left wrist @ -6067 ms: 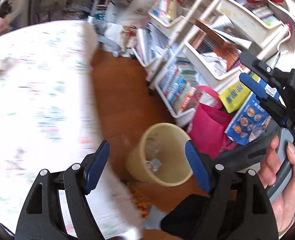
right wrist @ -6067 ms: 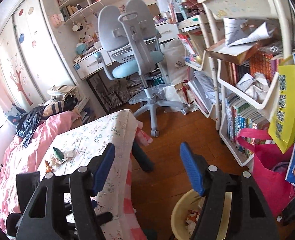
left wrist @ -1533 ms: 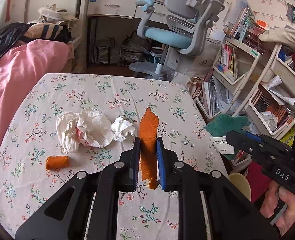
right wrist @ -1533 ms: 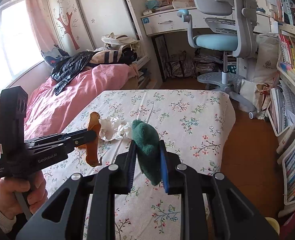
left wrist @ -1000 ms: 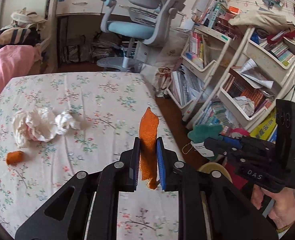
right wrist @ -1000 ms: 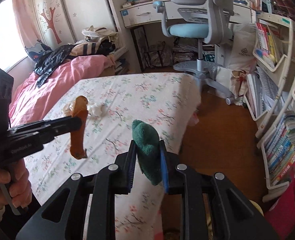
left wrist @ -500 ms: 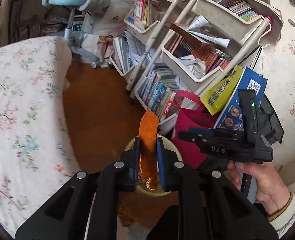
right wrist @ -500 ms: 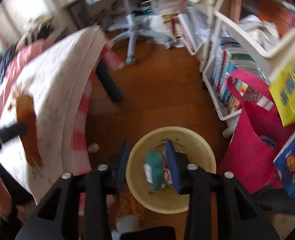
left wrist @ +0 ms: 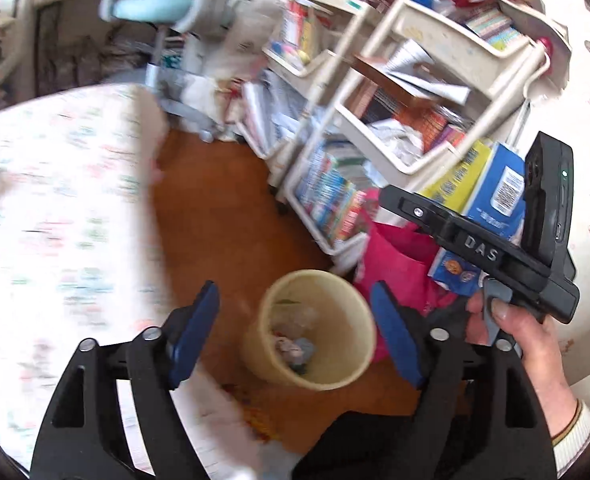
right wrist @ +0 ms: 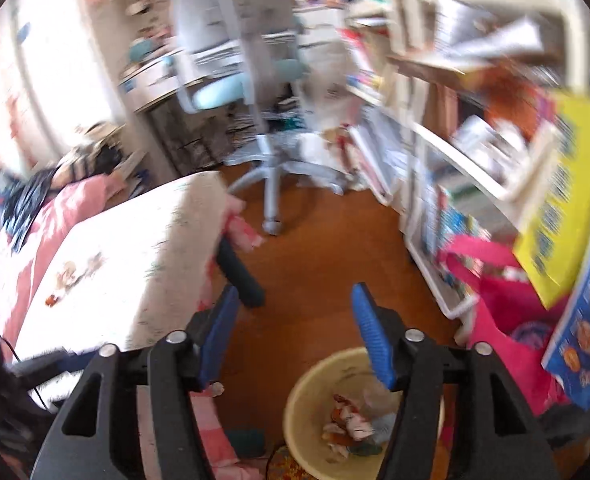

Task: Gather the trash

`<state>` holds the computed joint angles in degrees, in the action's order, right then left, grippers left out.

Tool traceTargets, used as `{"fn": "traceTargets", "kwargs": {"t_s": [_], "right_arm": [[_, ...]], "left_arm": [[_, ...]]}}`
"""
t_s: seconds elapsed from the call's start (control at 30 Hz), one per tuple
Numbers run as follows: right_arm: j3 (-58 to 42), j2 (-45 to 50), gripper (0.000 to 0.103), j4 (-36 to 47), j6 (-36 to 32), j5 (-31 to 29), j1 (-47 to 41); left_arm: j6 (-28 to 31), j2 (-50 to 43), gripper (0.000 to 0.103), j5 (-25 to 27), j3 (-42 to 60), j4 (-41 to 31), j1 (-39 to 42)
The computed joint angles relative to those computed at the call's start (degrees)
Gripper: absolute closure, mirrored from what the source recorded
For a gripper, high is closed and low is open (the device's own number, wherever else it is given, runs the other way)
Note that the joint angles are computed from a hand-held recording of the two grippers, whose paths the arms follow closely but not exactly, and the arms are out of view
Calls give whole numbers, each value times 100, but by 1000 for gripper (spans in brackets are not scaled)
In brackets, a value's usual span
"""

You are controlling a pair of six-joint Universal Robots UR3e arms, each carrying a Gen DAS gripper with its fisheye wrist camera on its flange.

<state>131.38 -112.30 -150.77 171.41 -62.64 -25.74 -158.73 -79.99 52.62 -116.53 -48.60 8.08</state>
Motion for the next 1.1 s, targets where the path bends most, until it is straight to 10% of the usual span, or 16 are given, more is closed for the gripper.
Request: {"fn": "traceTargets", "kwargs": {"t_s": [0.2,0.4,0.63,1.1], "right_arm": [[-1530,1982,24,-795,455,-848,2551],[-4185,4176,21,90,973,-1594,4214],[-6789,6147,21,1214,1340,-2400,4994],[-8456,7278,7,2000,1494,-2915,5288]], "left_arm": [[992,1039,10,378,19,-1135,2100],[1113,248,8,477,397,-912,3667],[1338,-518,8,382,923,-876,4432],[2068,-750,8,-7,1380,-1605,4820]]}}
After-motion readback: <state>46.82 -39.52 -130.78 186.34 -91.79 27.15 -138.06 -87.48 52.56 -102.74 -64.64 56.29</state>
